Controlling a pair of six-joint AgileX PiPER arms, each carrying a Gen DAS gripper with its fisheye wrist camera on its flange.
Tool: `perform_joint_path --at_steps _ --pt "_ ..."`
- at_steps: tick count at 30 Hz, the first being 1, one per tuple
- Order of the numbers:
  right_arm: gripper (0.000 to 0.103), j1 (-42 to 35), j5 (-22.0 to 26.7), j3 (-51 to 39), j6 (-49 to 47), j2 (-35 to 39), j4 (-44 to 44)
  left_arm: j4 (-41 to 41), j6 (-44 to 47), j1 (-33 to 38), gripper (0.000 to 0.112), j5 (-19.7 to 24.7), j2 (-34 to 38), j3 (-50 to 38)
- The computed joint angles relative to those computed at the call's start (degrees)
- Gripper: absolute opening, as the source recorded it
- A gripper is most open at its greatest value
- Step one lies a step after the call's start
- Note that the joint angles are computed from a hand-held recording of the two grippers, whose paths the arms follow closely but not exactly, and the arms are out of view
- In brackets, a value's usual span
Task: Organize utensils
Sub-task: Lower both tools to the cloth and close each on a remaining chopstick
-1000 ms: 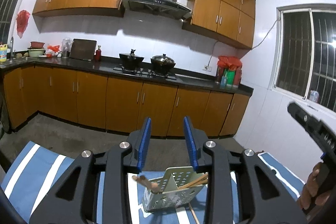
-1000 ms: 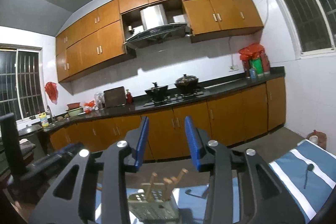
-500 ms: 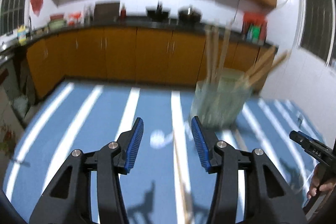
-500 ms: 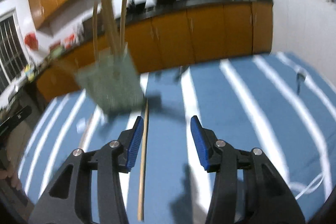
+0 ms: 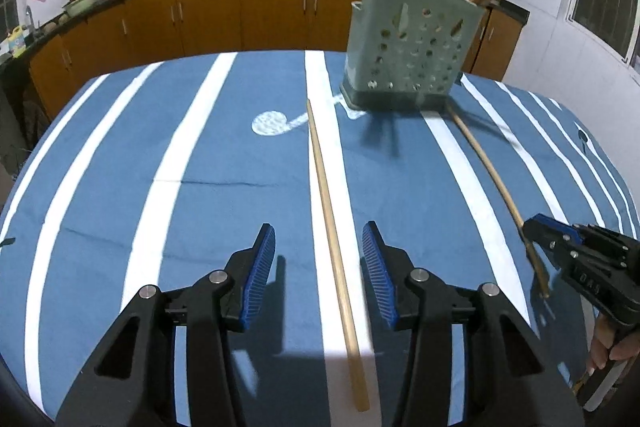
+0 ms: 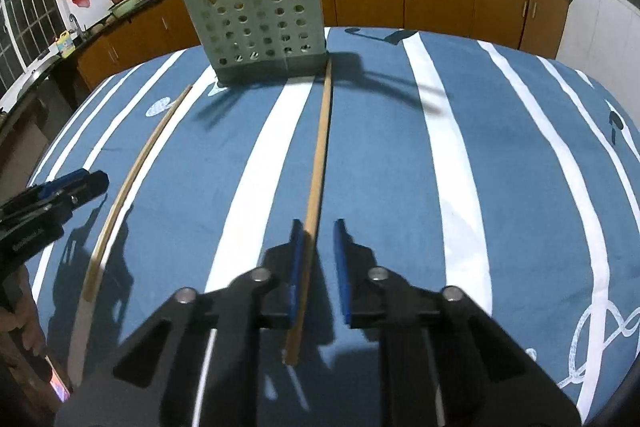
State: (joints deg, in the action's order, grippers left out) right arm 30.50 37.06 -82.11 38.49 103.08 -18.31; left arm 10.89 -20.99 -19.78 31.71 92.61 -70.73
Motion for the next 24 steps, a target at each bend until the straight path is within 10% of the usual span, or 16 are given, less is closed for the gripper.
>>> perform_joint_path --at_steps 9,19,24 --pt "0.002 -3.4 -0.6 2.0 5.3 -1.8 -2.8 -0.4 0.5 -1.3 0.044 1.2 1.3 -0.3" --pt "0.022 -3.4 -2.1 2.2 -0.9 -1.7 2.0 -0.7 0.9 -1.6 0.043 2.1 1.7 -0.3" --pt "0.009 -2.5 0.1 1.7 0.7 -0.6 -0.9 -1.4 1.4 -1.6 0.043 2.6 1.8 -0.2"
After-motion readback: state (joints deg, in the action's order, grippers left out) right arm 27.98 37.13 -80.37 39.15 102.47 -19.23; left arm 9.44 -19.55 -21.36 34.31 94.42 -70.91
